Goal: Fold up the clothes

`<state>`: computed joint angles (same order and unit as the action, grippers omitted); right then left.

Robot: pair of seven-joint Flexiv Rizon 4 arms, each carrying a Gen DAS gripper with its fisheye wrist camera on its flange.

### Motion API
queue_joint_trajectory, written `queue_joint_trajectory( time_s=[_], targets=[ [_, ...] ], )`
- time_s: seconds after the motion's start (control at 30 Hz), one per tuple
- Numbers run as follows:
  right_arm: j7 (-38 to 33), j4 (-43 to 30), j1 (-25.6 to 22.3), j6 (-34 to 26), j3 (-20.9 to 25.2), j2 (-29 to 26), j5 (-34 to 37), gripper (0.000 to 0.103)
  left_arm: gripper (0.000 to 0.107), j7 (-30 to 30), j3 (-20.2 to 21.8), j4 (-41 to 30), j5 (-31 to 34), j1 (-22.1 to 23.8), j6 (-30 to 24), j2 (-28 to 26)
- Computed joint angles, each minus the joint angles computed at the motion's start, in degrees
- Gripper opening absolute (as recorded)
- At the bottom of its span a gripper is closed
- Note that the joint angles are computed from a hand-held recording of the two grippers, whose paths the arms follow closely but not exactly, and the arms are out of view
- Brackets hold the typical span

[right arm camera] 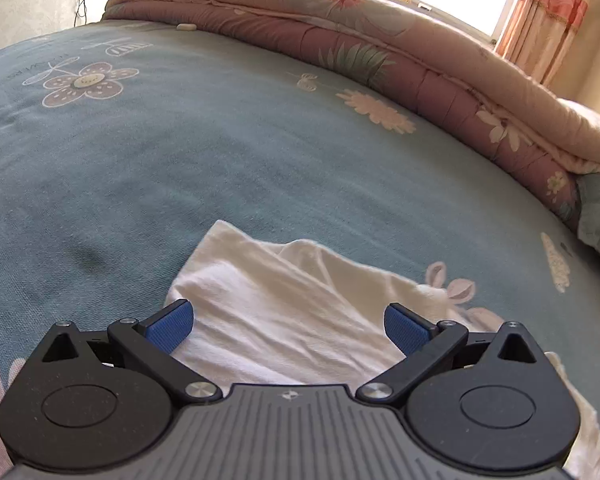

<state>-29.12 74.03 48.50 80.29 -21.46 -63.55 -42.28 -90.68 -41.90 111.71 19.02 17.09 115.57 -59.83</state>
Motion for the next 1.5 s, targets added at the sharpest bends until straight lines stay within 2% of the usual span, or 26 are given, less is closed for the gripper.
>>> queue_joint_trajectory(
  time_s=[0.07,0.13,0.2,0.3,0.33,0.4,0.43,0.6,0.77,0.9,0.97,1.0,1.03,1.07,1.13,1.2,1.33,1.37,1.4,1.5],
  targets=[
    [-2.7,-2.5,-2.0,1.3,4.1,-1.6,1.0,0.103,0.102,0.0,-0.7,-0.1,0.3,0.5,-0.3,-0.5],
    [-3.4,-2.8,-1.4,2.0,3.9,-1.9,1.8,0.103,0.102,-0.3,-0.1,0.3,-0.1,0.1,0.4,0.1],
    [-0.9,0.4,1.6,5.0,-1.0,-0.5,1.9,0.103,0.102,-0.6,-0.6,0.6,0.7,0.8,1.3,-0.4],
    [4.6,7.6,9.1,10.4,-12.8,0.9,3.9,0.103,0.102,-1.0,-2.7,0.7,3.2,2.7,2.2,-2.3],
    [5.2,9.1,10.4,10.1,-14.4,1.2,5.0,0.103,0.102,-1.0,-3.4,0.6,3.9,3.3,2.3,-2.9],
    [4.3,10.0,10.1,8.6,-13.3,1.7,6.9,0.103,0.102,-1.1,-4.0,0.6,4.7,3.7,2.5,-3.4],
    [2.8,9.5,8.3,8.6,-10.7,1.9,7.5,0.103,0.102,-1.2,-4.1,0.5,4.9,3.8,2.6,-3.4],
    [-0.6,6.1,3.2,17.2,-5.6,-0.6,12.0,0.103,0.102,-1.8,-5.4,0.2,6.3,5.0,3.2,-5.1],
    [-6.4,-6.9,-5.6,8.8,7.1,-5.4,13.3,0.103,0.102,-2.5,-5.5,0.1,6.6,5.3,3.3,-5.6],
    [-11.7,-14.3,-7.4,2.4,9.7,-8.3,11.3,0.103,0.102,-2.6,-5.9,0.3,7.4,5.6,3.5,-6.0],
    [-11.0,-11.9,-5.3,2.4,6.5,-6.8,12.1,0.103,0.102,-2.5,-6.2,0.3,7.8,5.9,3.5,-6.3],
    [-10.4,-9.8,-3.2,3.6,3.0,-6.0,13.5,0.103,0.102,-2.5,-6.3,0.3,8.0,6.0,3.6,-6.4],
    [-6.5,-7.3,-1.6,6.0,-0.5,-5.3,11.3,0.103,0.102,-2.5,-6.5,0.2,8.1,6.1,3.6,-6.6],
    [-4.5,-6.3,-1.0,6.6,-2.1,-5.1,10.2,0.103,0.102,-2.6,-6.6,0.1,8.1,6.2,3.5,-6.8],
    [-6.1,-8.1,-1.8,3.9,-0.8,-6.0,12.0,0.103,0.102,-2.6,-6.5,0.1,8.0,6.0,3.3,-6.8],
    [-8.2,-13.6,-6.0,1.2,5.6,-8.4,13.4,0.103,0.102,-2.5,-6.4,0.0,7.8,5.8,3.2,-6.6],
    [-10.5,-19.4,-9.4,-2.4,10.9,-10.1,13.5,0.103,0.102,-2.3,-6.2,-0.1,7.3,5.5,2.9,-6.4],
    [-10.9,-17.7,-9.2,-2.1,11.0,-8.8,13.6,0.103,0.102,-2.4,-6.1,0.0,7.1,5.4,3.0,-6.2],
    [-10.1,-14.1,-8.2,0.2,9.3,-6.8,13.2,0.103,0.102,-2.4,-6.0,0.2,7.1,5.4,3.1,-6.1],
    [-5.9,-1.2,-2.4,6.8,0.6,-0.2,12.7,0.103,0.102,-2.2,-7.4,0.5,8.8,6.5,4.0,-7.1]
  ],
)
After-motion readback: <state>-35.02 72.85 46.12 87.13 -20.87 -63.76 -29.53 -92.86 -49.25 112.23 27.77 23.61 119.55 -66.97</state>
